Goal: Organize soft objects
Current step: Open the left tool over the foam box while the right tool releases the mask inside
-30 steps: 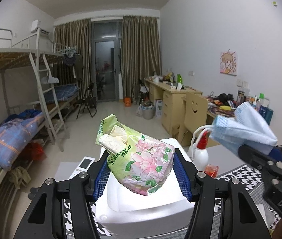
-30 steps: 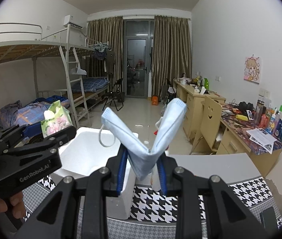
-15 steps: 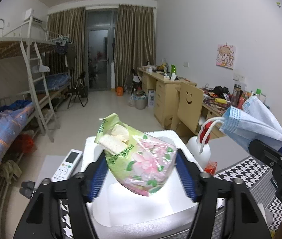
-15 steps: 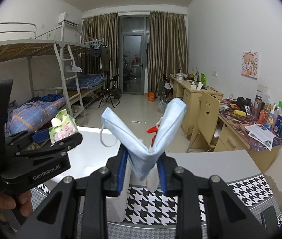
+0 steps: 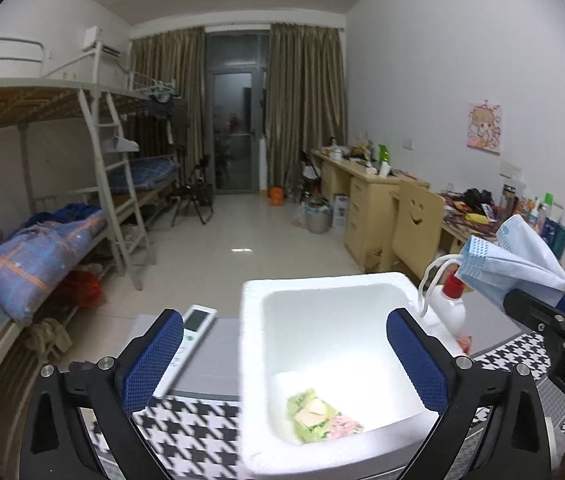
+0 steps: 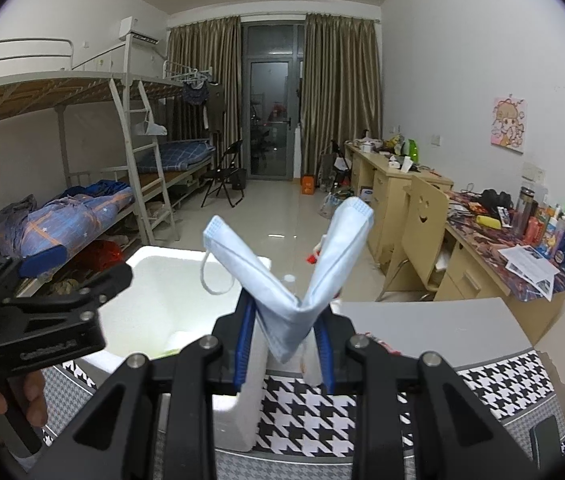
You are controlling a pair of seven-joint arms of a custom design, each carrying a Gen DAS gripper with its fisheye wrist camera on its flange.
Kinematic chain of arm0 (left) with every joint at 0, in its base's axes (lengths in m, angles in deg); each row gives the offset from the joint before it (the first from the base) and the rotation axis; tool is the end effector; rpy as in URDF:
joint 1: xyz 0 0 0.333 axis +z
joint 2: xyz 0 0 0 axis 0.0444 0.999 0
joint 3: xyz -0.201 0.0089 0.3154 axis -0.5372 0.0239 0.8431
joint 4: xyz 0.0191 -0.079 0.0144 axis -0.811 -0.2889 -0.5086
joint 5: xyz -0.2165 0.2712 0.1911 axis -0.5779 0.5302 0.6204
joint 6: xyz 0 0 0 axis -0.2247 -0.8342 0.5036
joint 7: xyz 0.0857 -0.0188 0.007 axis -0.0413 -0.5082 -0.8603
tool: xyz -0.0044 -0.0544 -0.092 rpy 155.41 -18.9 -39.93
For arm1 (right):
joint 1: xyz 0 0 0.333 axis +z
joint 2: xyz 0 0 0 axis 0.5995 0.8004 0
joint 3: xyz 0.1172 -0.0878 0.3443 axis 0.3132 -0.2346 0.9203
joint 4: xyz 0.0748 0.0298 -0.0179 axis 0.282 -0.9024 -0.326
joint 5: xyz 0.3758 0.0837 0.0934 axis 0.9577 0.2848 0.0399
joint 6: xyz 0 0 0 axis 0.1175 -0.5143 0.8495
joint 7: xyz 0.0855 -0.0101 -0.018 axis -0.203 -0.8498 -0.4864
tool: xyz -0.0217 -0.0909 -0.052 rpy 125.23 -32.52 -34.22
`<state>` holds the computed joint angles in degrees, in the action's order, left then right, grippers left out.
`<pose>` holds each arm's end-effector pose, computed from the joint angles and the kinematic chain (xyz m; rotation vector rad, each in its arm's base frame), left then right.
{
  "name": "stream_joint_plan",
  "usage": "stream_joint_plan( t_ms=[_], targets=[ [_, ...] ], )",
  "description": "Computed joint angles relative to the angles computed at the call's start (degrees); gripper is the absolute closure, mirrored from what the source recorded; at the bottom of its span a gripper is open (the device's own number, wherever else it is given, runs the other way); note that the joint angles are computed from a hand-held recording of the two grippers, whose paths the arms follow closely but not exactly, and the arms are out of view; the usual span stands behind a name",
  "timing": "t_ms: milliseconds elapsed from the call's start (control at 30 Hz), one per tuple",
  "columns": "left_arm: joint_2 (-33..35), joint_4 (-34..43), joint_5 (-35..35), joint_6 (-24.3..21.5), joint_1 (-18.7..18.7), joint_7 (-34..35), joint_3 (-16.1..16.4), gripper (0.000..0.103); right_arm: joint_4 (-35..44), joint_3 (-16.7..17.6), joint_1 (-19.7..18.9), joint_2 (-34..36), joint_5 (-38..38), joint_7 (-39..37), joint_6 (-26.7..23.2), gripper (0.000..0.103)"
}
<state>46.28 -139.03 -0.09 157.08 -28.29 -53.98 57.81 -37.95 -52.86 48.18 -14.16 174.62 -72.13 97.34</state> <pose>0.5108 -0.4058 0.4788 -1.7579 1.1033 -0.7312 0.6134 0.1133 0.4871 -1.8844 0.8964 -0.5935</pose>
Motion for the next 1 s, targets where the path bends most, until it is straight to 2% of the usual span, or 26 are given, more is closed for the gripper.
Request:
stream_joint_plan(
  t_ms=[100,400,633,800,1000],
  targets=[
    [-0.8,-0.8,-0.8,-3.2,-0.8,-0.9,-0.3,0.001,0.0,0.2,0.2,0.2,-1.1,0.6,-0.5,0.070],
    [-2.1,-2.6,-2.8,-8.2,-1.3,-1.4,-1.7,0.001,1.0,1.1,1.0,1.4,-3.1,0.6,-0.3,0.070],
    [-3.2,-4.6,-3.9,-9.2,-0.9,-3.6,-2.1,0.001,1.7,1.9,1.3,2.6,-4.2,0.8,0.2,0.070],
    [-3.9,-5.9,-4.8,-9.4,-0.4,-4.8,-2.5,0.001,2.5,2.4,1.4,3.5,-8.1,4.6,0.0,0.070],
    [-4.8,-7.1,-4.9,-9.9,-0.3,-5.9,-3.0,0.001,3.7,3.1,1.6,5.4,-17.6,14.3,0.0,0.070]
  ],
)
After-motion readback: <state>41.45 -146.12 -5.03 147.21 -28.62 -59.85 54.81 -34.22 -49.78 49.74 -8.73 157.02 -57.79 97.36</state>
